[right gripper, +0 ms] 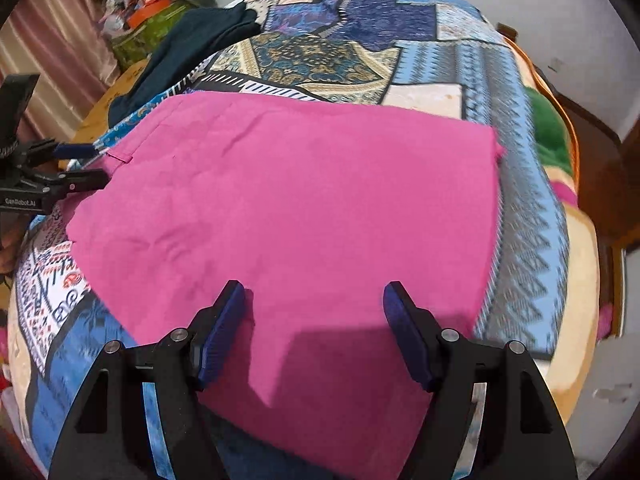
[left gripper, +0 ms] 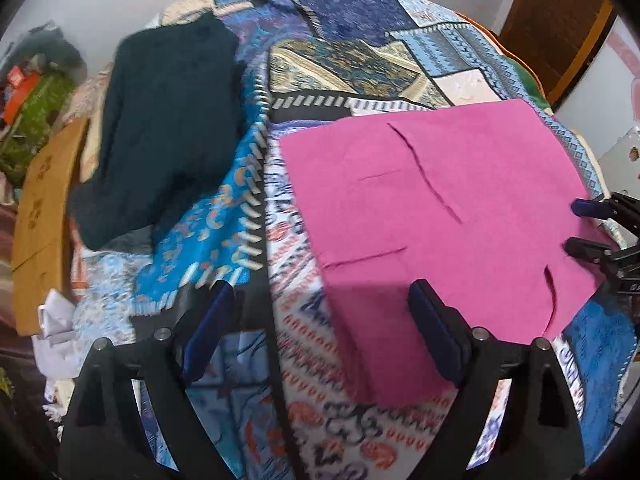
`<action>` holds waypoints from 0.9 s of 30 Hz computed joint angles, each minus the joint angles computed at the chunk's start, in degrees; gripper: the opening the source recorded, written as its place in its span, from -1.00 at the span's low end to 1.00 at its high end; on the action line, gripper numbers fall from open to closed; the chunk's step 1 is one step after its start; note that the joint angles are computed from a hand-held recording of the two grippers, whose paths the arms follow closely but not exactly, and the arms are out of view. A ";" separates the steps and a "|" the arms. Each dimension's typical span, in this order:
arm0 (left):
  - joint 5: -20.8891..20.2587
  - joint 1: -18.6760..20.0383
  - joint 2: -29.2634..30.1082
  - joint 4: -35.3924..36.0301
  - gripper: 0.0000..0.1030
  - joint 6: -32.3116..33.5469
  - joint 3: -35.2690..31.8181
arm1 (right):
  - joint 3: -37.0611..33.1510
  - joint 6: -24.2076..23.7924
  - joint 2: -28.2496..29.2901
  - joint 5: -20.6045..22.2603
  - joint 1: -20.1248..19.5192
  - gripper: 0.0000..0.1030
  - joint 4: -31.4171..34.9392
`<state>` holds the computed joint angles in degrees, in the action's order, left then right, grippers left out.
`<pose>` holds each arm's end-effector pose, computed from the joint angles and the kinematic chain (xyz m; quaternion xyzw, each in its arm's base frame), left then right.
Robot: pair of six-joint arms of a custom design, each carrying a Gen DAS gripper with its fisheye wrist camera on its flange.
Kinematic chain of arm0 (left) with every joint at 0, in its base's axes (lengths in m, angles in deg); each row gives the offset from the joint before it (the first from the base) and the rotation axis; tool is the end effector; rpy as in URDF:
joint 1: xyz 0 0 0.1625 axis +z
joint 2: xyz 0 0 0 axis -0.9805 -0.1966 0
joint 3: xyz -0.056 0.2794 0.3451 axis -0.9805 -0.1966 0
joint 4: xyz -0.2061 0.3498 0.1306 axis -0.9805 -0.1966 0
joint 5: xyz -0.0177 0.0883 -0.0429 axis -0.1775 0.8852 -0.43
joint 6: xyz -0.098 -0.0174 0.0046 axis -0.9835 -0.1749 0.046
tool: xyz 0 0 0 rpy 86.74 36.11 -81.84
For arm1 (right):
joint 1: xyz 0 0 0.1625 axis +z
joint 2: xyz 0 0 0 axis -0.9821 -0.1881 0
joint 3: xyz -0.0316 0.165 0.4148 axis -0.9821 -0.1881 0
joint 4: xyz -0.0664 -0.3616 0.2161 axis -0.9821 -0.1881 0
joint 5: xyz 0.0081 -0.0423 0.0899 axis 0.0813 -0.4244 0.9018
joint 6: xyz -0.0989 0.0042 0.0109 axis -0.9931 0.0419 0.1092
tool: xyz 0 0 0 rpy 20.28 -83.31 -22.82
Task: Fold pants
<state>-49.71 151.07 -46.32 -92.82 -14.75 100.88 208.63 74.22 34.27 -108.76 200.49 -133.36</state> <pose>0.0744 -0.4321 0.3215 0.2089 0.9010 -0.1163 0.3621 0.2979 -0.3385 -0.0649 0.1886 -0.9378 0.1415 0.2548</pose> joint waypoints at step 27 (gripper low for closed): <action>-8.60 -2.90 -13.38 5.22 0.73 -18.41 3.19 | -0.88 -2.95 1.32 -5.68 8.79 0.32 -11.26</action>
